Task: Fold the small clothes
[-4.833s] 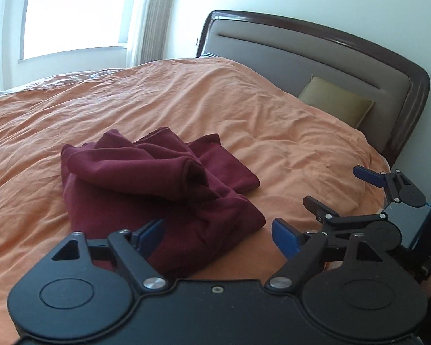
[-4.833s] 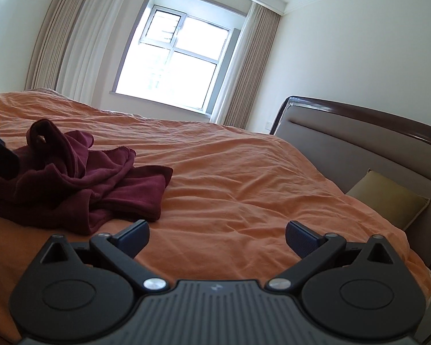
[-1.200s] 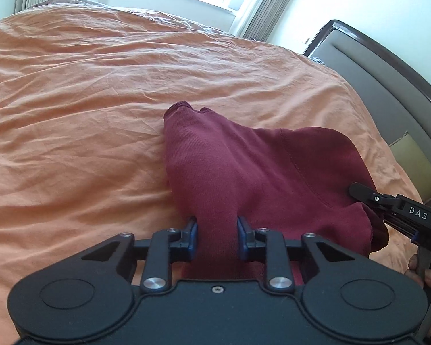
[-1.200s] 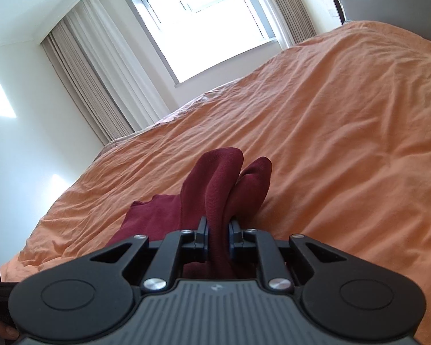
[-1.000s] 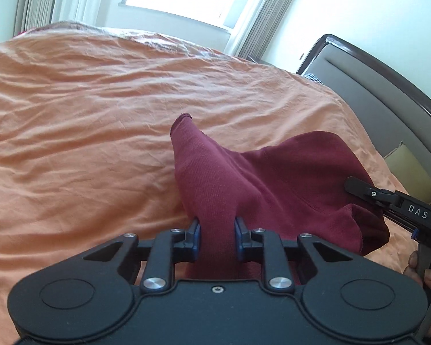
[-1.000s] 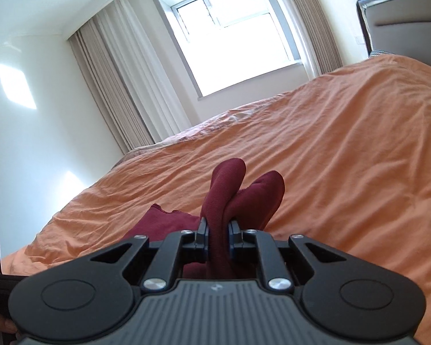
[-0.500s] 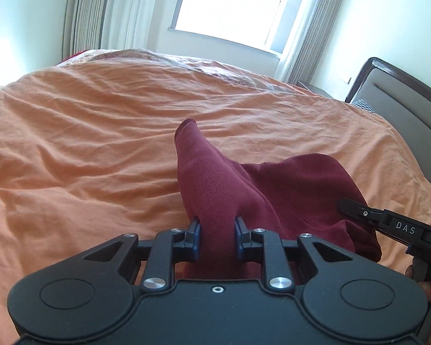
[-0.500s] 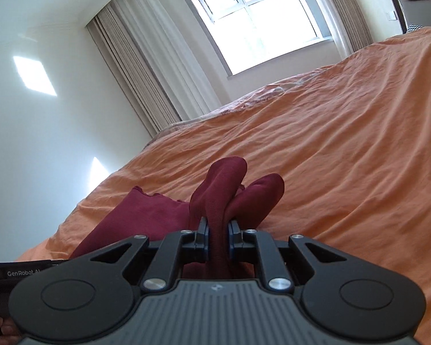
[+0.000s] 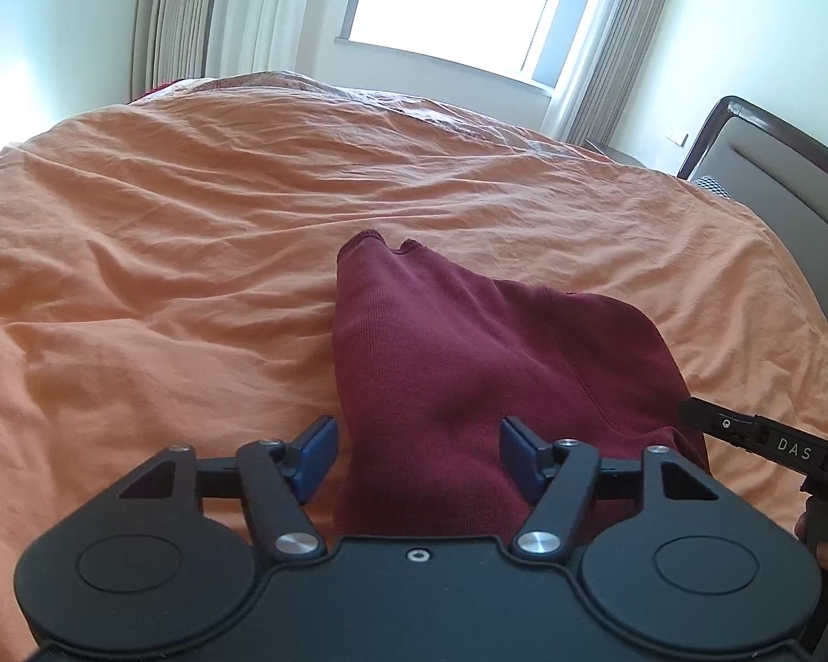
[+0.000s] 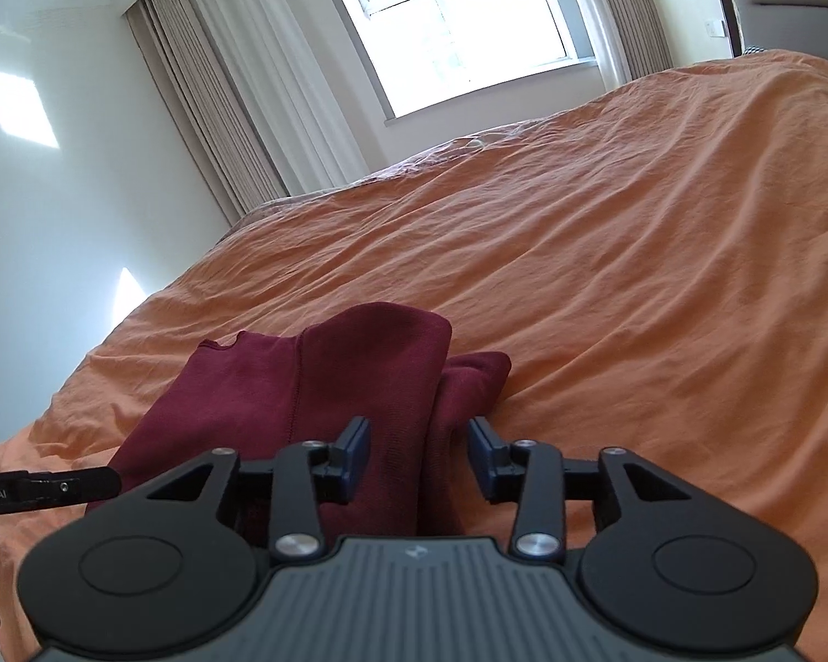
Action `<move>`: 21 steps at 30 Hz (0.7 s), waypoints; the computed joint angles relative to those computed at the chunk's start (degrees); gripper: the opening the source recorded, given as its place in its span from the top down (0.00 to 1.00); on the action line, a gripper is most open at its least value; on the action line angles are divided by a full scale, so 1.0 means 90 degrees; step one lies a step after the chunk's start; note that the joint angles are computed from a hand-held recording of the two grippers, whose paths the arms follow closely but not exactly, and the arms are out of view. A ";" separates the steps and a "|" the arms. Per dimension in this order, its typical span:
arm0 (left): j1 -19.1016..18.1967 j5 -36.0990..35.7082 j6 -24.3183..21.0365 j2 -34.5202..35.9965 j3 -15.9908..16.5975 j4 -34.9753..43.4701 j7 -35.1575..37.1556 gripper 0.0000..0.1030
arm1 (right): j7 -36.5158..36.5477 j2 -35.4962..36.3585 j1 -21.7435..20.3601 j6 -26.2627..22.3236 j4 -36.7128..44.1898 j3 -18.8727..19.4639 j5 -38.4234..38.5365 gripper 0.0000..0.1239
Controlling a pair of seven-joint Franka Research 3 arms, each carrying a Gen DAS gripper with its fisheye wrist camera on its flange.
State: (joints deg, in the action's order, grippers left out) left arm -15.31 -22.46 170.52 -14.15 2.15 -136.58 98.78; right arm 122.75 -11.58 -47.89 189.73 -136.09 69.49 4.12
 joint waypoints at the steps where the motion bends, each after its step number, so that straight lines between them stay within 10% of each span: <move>1: 0.0090 0.0122 0.0022 -0.0083 -0.0078 -0.0071 -0.0090 0.28 | 0.0019 -0.0201 0.0181 0.0010 -0.0076 -0.0174 0.0048 0.46; 10: 0.0323 0.1274 0.0818 -0.1378 -0.0242 -0.1195 -0.0846 0.02 | 0.0159 -0.2342 0.1282 0.0280 -0.0864 -0.0850 0.0608 0.17; 21: 0.0802 0.2307 0.1081 -0.3363 -0.0436 -0.2719 -0.1610 0.01 | 0.0780 -0.4556 0.2438 -0.0181 -0.1788 -0.1088 0.0823 0.17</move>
